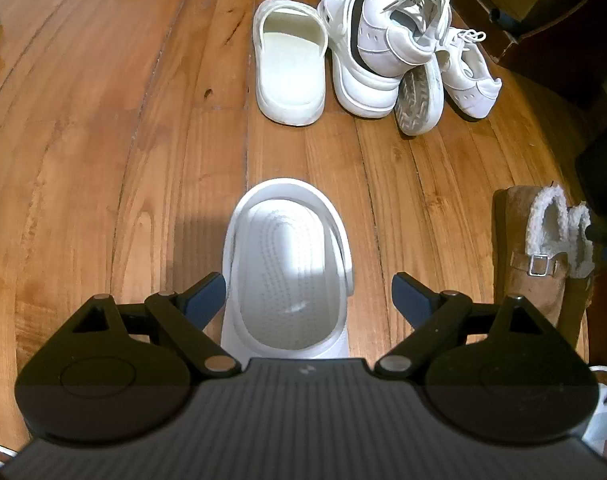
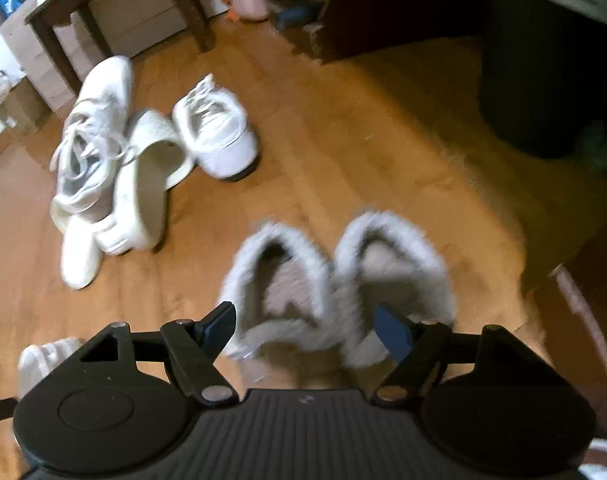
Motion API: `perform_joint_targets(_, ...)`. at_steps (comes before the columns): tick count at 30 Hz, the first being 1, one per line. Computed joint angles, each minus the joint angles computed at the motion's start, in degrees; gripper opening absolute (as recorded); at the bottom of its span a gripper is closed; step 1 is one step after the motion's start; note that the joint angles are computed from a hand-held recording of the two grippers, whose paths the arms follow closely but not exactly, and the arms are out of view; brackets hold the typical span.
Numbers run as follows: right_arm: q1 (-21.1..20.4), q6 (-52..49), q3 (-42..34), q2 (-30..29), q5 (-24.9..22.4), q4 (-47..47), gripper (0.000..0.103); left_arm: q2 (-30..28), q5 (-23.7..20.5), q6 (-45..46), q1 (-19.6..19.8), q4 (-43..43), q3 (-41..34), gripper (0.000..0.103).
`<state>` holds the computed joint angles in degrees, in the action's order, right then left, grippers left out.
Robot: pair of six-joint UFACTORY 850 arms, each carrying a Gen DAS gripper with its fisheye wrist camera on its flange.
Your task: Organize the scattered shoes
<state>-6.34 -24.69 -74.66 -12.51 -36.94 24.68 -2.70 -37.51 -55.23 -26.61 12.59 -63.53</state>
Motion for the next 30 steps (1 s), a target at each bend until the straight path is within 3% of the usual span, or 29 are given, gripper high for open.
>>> perform_joint_targets(5, 4.8, -4.0, 2.4, 0.7, 4.1, -5.3, 0.079, -0.3, -0.3, 0.3, -0.5, 0.3, -0.3, 0.091)
perform_joint_targets(7, 6.3, -8.2, 1.6, -0.7, 3.4, -4.2, 0.073, -0.4, -0.5, 0.4, -0.7, 0.5, -0.5, 0.091)
perform_joint_targets(8, 6.9, -9.3, 0.9, -1.6, 2.8, -3.6, 0.061, -0.5, -0.6, 0.4, -0.8, 0.6, -0.5, 0.091)
perform_joint_targets(11, 8.7, -11.0, -0.7, -3.5, 2.7, -4.2, 0.058, -0.7, -1.0, 0.5, -0.9, 0.7, -0.7, 0.091)
perform_joint_targets(15, 11.9, 0.9, -1.2, -6.2, 7.1, -21.4, 0.057, -1.0, -1.1, 0.9, -0.7, 0.3, -0.8, 0.091)
perform_joint_targets(16, 12.0, 2.5, -1.6, -7.0, 6.6, -23.3, 0.053, -1.1, -1.1, 1.1, -0.6, 0.1, -0.8, 0.091)
perform_joint_targets(17, 11.7, 2.9, -1.7, -7.5, 5.9, -23.3, 0.031, -1.2, -1.1, 1.3, -0.5, 0.0, -0.9, 0.091)
perform_joint_targets(18, 10.9, 2.0, -2.6, -8.5, 3.3, -20.9, 0.016, -1.4, -0.9, 1.4, -0.3, -0.2, -1.1, 0.091)
perform_joint_targets(21, 10.2, 0.4, -3.0, -8.1, -0.2, -18.4, 0.008, -1.4, -0.2, 1.7, 0.2, -0.6, -1.3, 0.091)
perform_joint_targets(25, 10.1, -0.1, -1.5, -5.5, -2.7, -20.2, 0.010, -1.2, 0.5, 2.1, 0.5, -1.2, -0.9, 0.091)
perform_joint_targets(27, 10.1, -1.9, -0.7, -5.3, -2.5, -19.7, 0.032, -1.2, 0.6, 2.1, 0.5, -1.5, -0.8, 0.091)
perform_joint_targets(30, 11.6, 2.8, 2.5, -1.8, 2.4, -21.1, 0.047, -1.0, 0.7, 1.9, 0.6, -1.3, -0.7, 0.091)
